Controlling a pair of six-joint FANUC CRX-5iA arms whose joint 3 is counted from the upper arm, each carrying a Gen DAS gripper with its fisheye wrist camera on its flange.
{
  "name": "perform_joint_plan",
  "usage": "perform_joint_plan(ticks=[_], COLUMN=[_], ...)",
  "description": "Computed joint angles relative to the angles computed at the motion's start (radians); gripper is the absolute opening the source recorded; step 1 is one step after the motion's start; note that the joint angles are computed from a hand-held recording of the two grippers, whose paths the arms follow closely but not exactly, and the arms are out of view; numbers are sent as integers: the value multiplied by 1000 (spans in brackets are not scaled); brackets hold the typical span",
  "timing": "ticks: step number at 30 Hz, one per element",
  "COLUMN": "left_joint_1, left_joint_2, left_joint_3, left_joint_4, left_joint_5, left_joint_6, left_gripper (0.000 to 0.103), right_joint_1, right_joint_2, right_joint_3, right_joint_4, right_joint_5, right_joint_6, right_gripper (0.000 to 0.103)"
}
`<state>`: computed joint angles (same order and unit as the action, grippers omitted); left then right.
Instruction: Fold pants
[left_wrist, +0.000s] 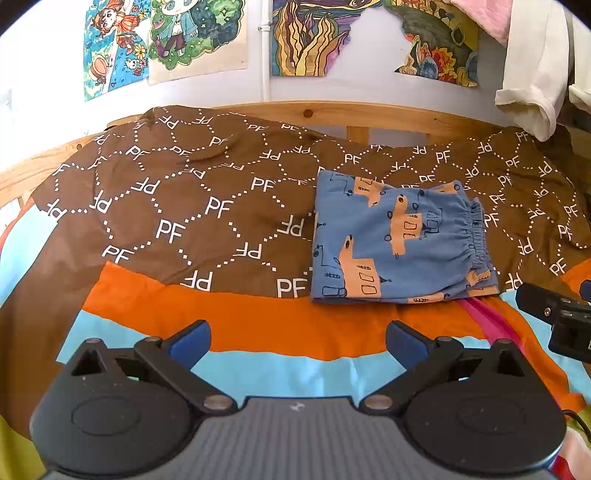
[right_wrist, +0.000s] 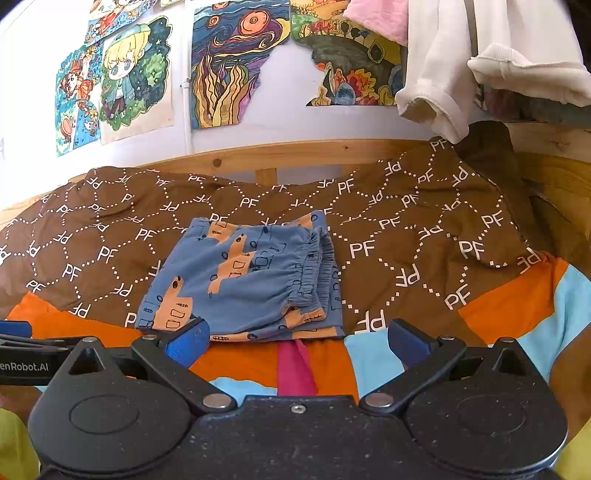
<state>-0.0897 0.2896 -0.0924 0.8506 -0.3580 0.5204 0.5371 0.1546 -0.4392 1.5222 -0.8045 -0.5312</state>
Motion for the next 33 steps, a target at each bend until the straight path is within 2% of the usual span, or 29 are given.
perform_joint_plan(ticks=[17,31,33], left_joint_1=[5,16,16], left_joint_2=[-1,7,6], left_joint_3=[1,34,31], left_joint_4=[-17,-108,-89], left_joint_5=[-1,-30,-33], left_joint_6=[18,87,76], left_gripper=[103,103,103], right_joint_1=[1,3,0], right_joint_2=[4,7,5], right_joint_3=[4,8,6], right_joint_4=[-14,-31,-25], right_joint_5=[4,4,8], right_joint_6=[13,11,5], right_gripper=[102,102,102])
